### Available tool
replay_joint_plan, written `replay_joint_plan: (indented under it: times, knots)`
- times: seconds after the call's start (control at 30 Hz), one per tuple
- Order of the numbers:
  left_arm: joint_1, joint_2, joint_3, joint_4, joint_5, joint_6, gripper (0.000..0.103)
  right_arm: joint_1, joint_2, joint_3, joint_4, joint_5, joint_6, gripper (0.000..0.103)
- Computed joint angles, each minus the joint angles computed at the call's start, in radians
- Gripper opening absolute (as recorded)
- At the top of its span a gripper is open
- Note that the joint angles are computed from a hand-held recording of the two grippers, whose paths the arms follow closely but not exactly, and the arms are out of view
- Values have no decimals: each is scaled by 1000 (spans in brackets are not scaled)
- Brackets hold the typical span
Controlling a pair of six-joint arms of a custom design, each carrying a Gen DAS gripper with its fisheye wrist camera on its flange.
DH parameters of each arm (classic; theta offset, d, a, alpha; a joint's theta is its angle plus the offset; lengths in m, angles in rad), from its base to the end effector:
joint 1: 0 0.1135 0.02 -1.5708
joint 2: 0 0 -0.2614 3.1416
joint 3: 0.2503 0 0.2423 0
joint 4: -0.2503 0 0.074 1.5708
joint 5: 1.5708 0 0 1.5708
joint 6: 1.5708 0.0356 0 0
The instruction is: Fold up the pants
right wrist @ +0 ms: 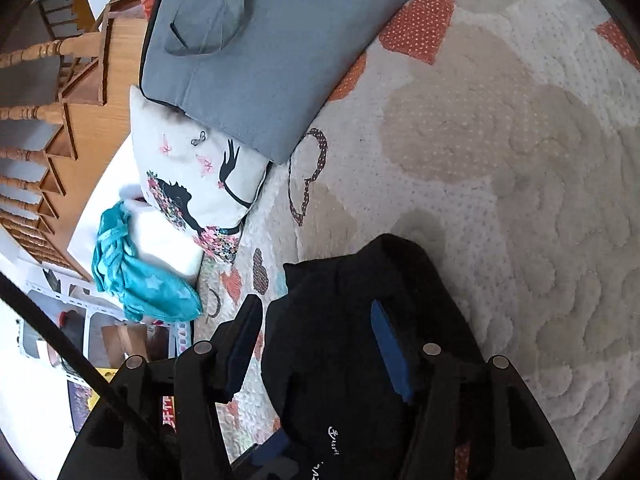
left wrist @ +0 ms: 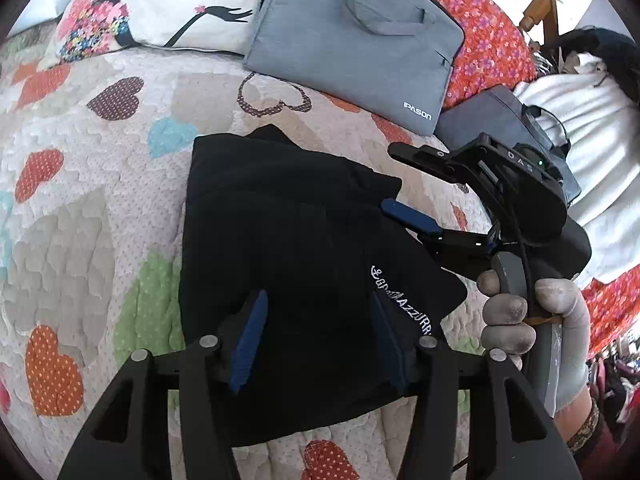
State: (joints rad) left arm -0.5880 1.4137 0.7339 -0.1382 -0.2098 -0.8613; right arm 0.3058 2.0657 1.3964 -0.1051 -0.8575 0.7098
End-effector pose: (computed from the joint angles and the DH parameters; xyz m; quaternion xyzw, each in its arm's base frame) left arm 0.2319 -0.1457 0.1914 -0.1641 0.9110 -0.1694 0.3382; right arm 0.4068 0.1566 0.1769 0.0103 0.8536 0.5063 0.1218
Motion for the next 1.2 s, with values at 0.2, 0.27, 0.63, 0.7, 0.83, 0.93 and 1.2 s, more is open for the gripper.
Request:
replay_joint_plan:
  times: [0.2,0.27,0.63,0.7,0.83,0.93,1.2]
  knots:
    - [-6,-95,-26,-18,-4,-16,54,17,-102,-41,-80,141,-69,63]
    - [17,-159,-50,-19,-5,-29,54,6,-137,-63,-105,166,-89,70]
    - [358,-60,-191,232,355,-130,58,-38,-159,-169,-134,130,-73,75]
    - [376,14,-196,326,404,-135,66,-33,-148,-172,-102,117,-69,80]
    - [368,59,-154,343,396,-102,72,-15,-100,-153,-51,91,-75,82]
    - [335,78,-101,308,378,-81,66,6,-94,-128,-78,90,-119,76]
    - [335,33,-53,255,338,-55,61,103,-75,-34,-129,158,-185,61]
